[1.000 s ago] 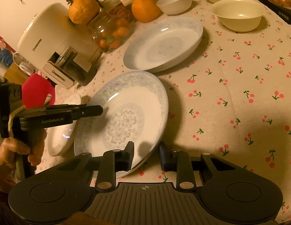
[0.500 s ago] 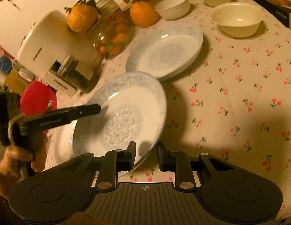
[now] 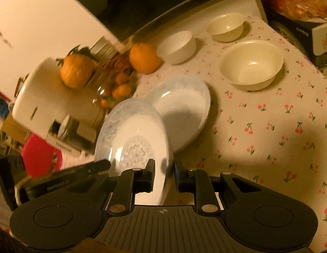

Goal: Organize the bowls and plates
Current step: 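Carry the held blue plate and lower it onto the other blue plate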

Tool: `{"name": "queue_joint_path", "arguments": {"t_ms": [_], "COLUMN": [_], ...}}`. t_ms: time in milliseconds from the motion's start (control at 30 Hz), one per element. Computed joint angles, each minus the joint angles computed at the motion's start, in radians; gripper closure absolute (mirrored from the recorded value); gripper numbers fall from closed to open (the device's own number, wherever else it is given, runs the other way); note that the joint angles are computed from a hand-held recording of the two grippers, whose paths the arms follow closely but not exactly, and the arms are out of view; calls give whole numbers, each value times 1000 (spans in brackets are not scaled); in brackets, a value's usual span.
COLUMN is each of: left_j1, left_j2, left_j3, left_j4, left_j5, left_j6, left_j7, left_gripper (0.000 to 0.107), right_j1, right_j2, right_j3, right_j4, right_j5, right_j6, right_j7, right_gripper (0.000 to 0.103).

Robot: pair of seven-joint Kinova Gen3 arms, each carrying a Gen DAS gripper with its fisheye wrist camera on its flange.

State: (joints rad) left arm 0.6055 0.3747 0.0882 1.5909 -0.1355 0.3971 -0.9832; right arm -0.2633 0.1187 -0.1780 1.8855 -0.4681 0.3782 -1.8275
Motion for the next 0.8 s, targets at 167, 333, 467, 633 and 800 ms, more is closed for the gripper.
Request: {"name": "queue_joint_path", "arguments": {"t_ms": [167,333,467,633,800], "left_j1": [46,57,93,130,148], "left_j2": [29,63,92,128,153], "left_j3": [-49,-72,-109,-145,-159], "left_j4": [-47,-85,-127,-179,-214], "left_j5": [-35,-44,-82,-142,-188], "left_j6": [11,11,37,76,106], "left_j7": [78,150,213,283,340], "left_gripper": [85,85,86,86,86], "right_j1": [-12,1,-3,-34,-47], "right_j2": [38,72,101,132,153], "right_j3": [23,23,33,60,69], "right_j4": [-40,-71,-99,-130,-147], "right_j5": [51,71,105,180,224], "right_j6": [-2,-16,-22,-22,-27], "right_j7": [-81,-128,-176,-272,-341], "right_gripper": [84,84,84,84,84]}}
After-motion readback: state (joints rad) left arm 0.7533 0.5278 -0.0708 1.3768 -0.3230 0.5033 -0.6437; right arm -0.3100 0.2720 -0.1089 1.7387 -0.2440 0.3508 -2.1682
